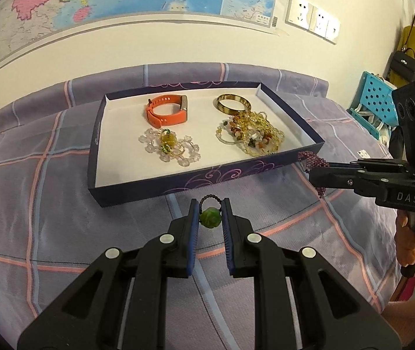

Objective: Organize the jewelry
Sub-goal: 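Carry the purple necklace to the box with the right tool while the left tool carries the green ring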

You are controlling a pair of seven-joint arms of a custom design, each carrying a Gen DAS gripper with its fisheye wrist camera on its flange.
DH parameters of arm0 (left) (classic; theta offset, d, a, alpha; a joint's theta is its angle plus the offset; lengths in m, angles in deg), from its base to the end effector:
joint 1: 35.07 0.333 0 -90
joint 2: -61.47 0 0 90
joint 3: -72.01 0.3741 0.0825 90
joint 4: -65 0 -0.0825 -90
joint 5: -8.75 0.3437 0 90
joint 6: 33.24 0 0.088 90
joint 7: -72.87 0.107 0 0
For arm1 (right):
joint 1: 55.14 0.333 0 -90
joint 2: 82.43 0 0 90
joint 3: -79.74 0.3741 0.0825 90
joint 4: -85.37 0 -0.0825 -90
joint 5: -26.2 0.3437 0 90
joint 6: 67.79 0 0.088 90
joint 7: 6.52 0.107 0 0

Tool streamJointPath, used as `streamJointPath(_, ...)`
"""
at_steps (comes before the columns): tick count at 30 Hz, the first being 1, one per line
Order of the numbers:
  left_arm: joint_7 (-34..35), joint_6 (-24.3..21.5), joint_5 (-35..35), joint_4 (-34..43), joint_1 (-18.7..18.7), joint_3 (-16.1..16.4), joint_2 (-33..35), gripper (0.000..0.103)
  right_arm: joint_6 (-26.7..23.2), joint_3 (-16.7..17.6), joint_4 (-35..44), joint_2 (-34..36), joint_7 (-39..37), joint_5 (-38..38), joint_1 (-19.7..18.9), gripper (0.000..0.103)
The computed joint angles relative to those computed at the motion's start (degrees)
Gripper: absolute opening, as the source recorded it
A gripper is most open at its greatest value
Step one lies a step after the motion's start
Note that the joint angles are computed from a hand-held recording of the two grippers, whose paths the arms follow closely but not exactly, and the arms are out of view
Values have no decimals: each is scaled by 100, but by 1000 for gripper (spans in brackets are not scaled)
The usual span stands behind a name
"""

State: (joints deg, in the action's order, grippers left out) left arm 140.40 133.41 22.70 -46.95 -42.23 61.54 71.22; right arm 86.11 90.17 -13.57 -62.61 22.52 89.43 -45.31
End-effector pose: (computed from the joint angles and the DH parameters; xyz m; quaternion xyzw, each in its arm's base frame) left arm 0.5860 -0.1925 0.5643 -0.6140 0.6882 -0.3222 0.2134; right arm 0.6439 0.1879 0.5131 -0.7654 0.4501 -0.0656 0.4553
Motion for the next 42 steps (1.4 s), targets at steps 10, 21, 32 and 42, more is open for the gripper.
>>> streamJointPath(10,-73,11,94,110,8,40,24,16,9,11,52,28,6,-6,-8,7)
streamJointPath(21,-175,-16,153,232,-5,63,86,16,0,28,131,77,13,-5,-29,7)
streamJointPath(32,-190,-1,147,337,22,68,127,16,-1,31,222,115,42,-26,-46,7)
streamJointPath(42,-225,-17,140,451,45,75,178,16,18,37,280,118,37,-49,-50,7)
